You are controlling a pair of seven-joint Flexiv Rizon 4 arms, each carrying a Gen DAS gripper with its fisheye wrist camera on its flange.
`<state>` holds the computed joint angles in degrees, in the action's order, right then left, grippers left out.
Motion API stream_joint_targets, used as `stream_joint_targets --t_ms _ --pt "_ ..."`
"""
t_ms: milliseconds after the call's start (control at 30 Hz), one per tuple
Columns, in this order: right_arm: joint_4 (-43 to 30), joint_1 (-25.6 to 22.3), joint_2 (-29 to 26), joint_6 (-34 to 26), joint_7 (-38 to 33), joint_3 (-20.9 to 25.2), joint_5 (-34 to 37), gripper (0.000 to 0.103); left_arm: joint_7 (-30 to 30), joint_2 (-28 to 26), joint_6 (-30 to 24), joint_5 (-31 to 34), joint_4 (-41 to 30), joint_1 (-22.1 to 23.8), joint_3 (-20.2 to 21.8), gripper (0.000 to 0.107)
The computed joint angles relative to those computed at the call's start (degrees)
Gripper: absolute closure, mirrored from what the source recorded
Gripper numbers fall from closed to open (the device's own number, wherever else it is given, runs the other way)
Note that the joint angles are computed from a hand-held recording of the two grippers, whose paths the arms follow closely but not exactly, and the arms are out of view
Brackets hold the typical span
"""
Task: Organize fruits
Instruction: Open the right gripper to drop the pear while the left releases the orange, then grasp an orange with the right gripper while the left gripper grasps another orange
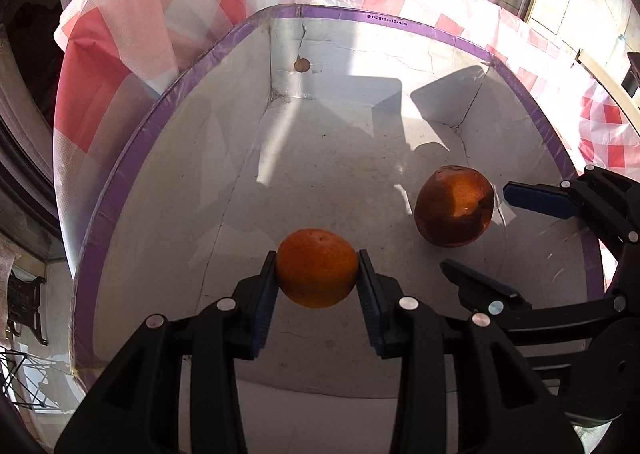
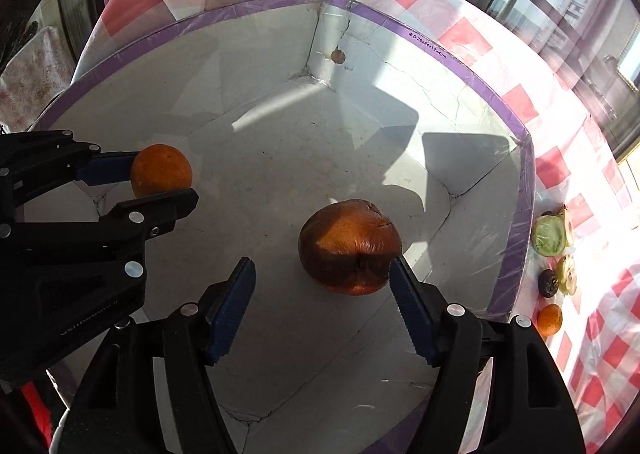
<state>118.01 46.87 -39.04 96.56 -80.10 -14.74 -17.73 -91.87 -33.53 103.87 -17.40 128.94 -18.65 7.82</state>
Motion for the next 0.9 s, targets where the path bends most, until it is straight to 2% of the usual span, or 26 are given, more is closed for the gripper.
stream_joint_targets --t_ms 67,100,167,233,267,300,333,367,400,467,533,600,667,733,800,833,900 --pt "0.3 0.11 -0.28 2.17 -0.09 -0.16 0.58 0.035 -0.62 0.22 1.1 0.68 0.5 2.38 -2.16 0.069" --pt "0.59 1.41 -0.67 3.99 -1.46 -1.1 3.18 0.036 -1.21 0.22 2.35 1.21 0.92 3.93 -3.61 0.069" --pt "2.8 7.72 -3.22 14.67 -5.32 -6.6 11.09 0.039 -3.3 -0.46 8.26 3.04 2.35 7.44 -6.87 0.065" --pt "5.13 9.74 -5.87 26.07 -3.49 -9.28 13.8 0.033 -5.56 -1.82 17.32 4.11 3.88 6.59 -6.16 0.043" --pt "6.07 8.35 -6.29 30.74 -1.67 -8.35 14.31 0.033 -5.73 -2.89 23.52 1.54 4.9 3.76 -4.48 0.02" --pt "6.75 5.41 -6.23 35.31 -0.95 -5.55 15.28 0.032 -6.63 -4.37 30.34 -0.65 5.81 1.87 -3.68 0.005" --pt "7.17 2.06 -6.18 39.59 -1.81 -1.77 17.21 0.024 -8.77 -6.12 37.09 -1.02 6.42 1.58 -3.8 0.006" --pt "7.95 -0.52 -6.74 44.97 -1.36 0.52 18.27 0.022 -10.44 -7.12 40.93 -0.52 6.8 2.39 -4.63 0.006" --pt "8.82 -4.38 -7.45 51.26 -0.14 3.49 17.95 0.017 -9.53 -7.22 41.05 -1.95 6.88 2.09 -5.2 0.006" --pt "10.29 -11.65 -8.66 60.69 2.84 7.98 16.64 0.015 -5.17 -7.25 40.12 -8.17 6.86 -1.02 -5.47 0.006" --pt "11.43 -17.42 -8.9 64.07 5.52 10.23 16.88 0.015 -0.65 -8.13 42.32 -16.2 6.4 -5.77 -5.29 0.006" --pt "11.56 -22.11 -9.54 64.21 7.35 11.08 19.61 0.015 1.17 -9.57 48.88 -24.02 5.79 -10.6 -5.66 0.006" --pt "10.44 -24.82 -9.86 58.35 8.4 10.45 25.91 0.015 -0.71 -9.72 55.2 -22.14 5.74 -11.42 -7.2 0.006" --pt "8.52 -27.76 -10.43 50.96 9.9 9.56 31.97 0.015 -0.68 -9.85 57.11 -16.65 3.63 -10.86 -9.33 0.006" --pt "6.27 -30.09 -11.06 42.86 11.5 7.83 36.82 0.014 1.86 -10.91 56.34 -11.87 -0.13 -10.93 -11.73 0.006" --pt "4.75 -29.29 -11.45 37.46 11.39 5.11 40.38 0.015 3.63 -11.71 53.95 -8.97 -2.63 -10.59 -13.22 0.006" --pt "1.32 -26.8 -13.97 28.04 10.91 -1.24 47.02 0.015 6.64 -13.88 44.62 -2.57 -8.92 -8.73 -16.48 0.006"
